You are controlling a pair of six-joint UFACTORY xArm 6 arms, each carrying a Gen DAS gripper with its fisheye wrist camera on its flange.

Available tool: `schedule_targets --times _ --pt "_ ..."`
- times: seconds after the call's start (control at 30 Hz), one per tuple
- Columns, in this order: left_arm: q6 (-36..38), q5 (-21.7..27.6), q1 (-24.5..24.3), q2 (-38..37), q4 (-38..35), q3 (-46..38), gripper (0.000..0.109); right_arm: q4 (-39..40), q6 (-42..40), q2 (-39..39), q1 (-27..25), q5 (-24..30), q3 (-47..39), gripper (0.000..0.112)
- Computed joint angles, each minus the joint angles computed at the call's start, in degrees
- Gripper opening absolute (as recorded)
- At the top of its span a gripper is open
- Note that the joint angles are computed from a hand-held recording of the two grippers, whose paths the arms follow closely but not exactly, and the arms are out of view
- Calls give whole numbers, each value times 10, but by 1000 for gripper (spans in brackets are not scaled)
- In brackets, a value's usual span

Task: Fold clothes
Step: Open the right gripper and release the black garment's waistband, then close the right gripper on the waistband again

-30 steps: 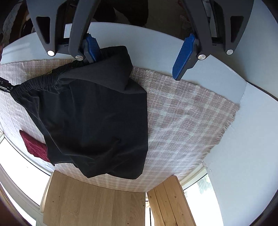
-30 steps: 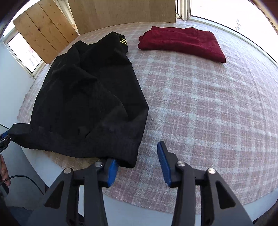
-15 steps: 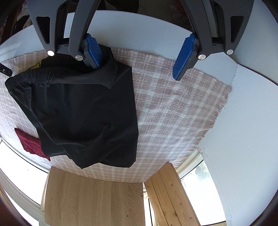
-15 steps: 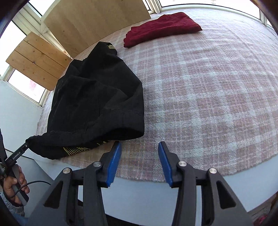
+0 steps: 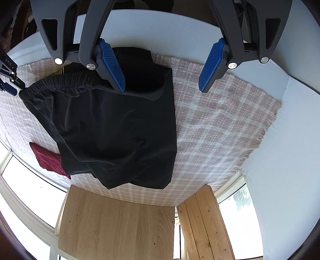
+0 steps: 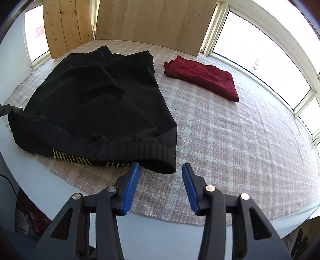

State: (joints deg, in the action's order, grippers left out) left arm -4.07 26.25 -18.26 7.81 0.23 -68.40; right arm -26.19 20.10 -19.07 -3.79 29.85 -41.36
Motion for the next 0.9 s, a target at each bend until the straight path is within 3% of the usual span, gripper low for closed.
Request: schedule_targets --times 0.27,0.5,0.73,0.9 --pt "12 0 -3 13 -20 -20 74 -216 68 -2 55 -21 21 44" --pt "0 2 1 6 4 -11 74 -328 94 37 79 -14 5 44" --pt "-29 -7 0 -24 45 41 74 -391 103 65 94 -12 -11 44" --pt "-47 -6 -10 -5 45 34 74 -365 64 106 85 -24 -42 44"
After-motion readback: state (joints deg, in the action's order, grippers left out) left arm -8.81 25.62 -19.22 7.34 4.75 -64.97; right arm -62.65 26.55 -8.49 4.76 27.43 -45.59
